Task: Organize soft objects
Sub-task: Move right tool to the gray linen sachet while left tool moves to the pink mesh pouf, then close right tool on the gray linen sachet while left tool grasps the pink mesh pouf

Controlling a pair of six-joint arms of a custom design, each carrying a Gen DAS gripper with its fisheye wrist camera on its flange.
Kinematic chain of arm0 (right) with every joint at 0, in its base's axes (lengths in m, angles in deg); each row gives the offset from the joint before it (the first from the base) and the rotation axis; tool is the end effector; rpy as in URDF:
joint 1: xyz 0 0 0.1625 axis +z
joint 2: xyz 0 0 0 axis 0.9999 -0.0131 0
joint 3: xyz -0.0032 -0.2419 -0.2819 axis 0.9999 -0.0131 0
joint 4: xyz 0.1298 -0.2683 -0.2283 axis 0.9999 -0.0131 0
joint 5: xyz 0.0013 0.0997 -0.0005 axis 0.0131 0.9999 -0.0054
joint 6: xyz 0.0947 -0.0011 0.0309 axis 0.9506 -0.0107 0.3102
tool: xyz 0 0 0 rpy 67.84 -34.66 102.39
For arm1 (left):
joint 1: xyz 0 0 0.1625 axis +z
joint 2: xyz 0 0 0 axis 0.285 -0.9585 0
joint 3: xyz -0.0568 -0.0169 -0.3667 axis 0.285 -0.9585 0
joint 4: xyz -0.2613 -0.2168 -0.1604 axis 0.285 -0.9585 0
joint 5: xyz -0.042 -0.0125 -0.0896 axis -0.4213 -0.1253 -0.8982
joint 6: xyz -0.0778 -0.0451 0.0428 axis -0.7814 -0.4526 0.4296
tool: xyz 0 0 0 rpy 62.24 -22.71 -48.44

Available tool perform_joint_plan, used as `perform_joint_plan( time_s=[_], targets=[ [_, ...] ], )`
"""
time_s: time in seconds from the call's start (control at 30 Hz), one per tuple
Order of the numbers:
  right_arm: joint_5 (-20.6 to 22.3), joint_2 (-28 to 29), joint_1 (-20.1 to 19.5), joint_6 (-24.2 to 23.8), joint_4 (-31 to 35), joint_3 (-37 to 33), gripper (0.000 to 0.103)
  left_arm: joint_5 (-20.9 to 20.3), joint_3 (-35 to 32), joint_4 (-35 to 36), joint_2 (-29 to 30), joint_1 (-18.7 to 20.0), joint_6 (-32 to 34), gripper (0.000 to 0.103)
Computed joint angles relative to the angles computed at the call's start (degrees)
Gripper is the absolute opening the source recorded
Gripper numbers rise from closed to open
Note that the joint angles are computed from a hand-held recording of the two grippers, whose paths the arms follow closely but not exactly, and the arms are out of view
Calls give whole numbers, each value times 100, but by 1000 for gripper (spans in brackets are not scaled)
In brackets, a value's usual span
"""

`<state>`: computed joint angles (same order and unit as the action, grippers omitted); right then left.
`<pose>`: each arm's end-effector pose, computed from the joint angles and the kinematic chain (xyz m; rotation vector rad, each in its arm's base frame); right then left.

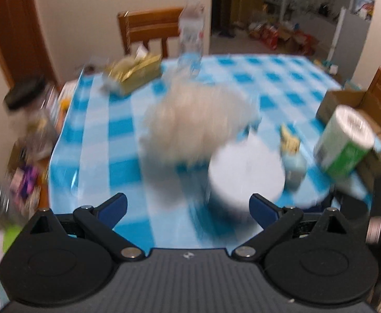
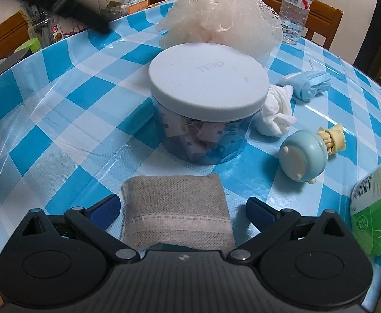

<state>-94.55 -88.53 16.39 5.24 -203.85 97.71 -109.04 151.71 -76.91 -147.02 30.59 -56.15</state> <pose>0.2626 -0.5857 0.0661 1.3498 -2.3230 0.1910 -0.2167 -0.5549 0.2802 0.2568 2.2155 -0.8340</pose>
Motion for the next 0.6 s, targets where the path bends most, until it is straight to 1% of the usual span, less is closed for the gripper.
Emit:
perform_joint_plan(
  time_s=[0.07,0.13,0.17,0.2,0.23,0.3,0.4,0.47,0.53,0.6],
  targets=[
    [-21,2,8,0,79,-34,103,-93,-341,-531,287,146,767,102],
    [-72,21,29,5,283,-139,103,-49,-737,-634,571,276,1138,102],
    [-86,26,34,-5,371,-181,103,-84,-917,-843,713,361,1513,102],
    [-88,29,33,-26,430,-208,103,-187,-1062,-965,810,448,1818,102],
    [-76,20,28,-59,463,-212,103,-277,-1247,-899,912,533,1976,102],
    [-40,-2,11,-137,516,-215,103,-439,-1637,-634,1120,705,2199,102],
    [16,-33,-14,-232,544,-198,103,-704,-1942,-662,1332,946,2494,102],
    [21,-40,-14,-243,569,-204,103,-935,-2165,-529,1453,1087,2668,102],
    [2,-34,-4,-231,607,-227,103,-941,-2335,-519,1593,1187,2742,102],
    [-9,-30,3,-222,635,-244,103,-1101,-2471,-596,1680,1287,2744,102]
  ],
)
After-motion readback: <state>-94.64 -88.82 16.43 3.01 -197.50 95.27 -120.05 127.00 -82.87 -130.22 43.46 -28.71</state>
